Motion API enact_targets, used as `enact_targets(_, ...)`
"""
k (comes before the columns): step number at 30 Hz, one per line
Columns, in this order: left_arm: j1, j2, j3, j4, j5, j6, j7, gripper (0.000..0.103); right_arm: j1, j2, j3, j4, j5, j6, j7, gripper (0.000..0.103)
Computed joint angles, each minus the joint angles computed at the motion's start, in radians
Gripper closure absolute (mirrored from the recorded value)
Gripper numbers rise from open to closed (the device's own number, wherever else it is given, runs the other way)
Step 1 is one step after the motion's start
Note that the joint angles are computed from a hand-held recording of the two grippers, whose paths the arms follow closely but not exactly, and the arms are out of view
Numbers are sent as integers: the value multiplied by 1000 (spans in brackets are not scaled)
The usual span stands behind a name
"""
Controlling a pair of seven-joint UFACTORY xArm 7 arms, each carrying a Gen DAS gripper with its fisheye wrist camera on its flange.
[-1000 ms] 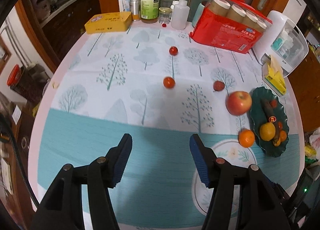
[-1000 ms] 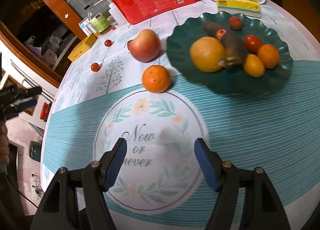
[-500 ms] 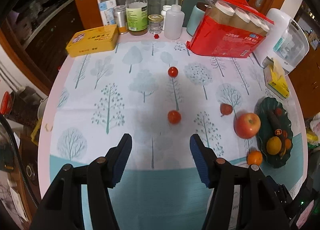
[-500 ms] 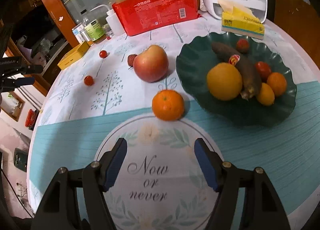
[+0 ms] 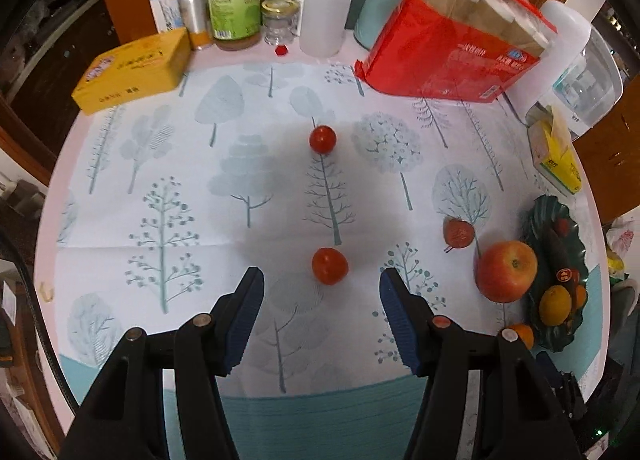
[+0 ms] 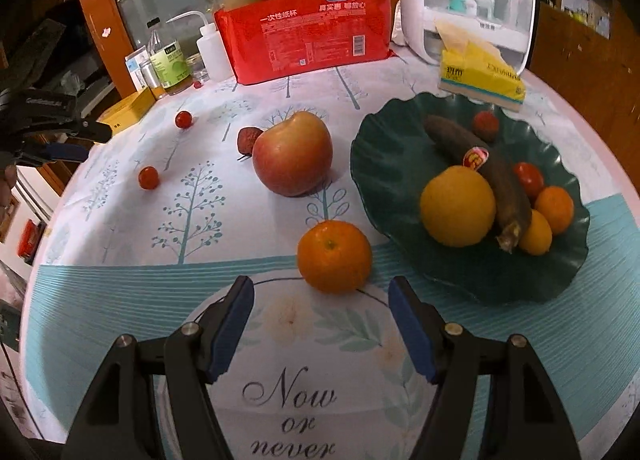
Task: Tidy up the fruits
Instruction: 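Grasp a red tomato with the left tool while the right tool grasps another tangerine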
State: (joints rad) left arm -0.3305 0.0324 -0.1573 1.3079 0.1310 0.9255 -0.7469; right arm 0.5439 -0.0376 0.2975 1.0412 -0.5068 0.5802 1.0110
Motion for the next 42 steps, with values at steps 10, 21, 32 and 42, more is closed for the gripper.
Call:
enact_targets(10, -5, 67, 4, -49, -36, -137, 46, 47, 23, 47, -9, 29, -112, 29, 46, 33)
enact_targets(21, -5, 122, 18, -51, -79, -181, 55, 68, 51, 79, -24, 58, -194, 61, 75, 47)
enact_targets(32, -4, 129, 24, -67, -72, -229, 39, 77, 63, 87, -30, 75, -226, 109, 89, 58)
enact_targets(42, -10, 44, 11, -159, -74, -282, 1, 77, 58, 69, -23, 61, -128, 74, 51, 59)
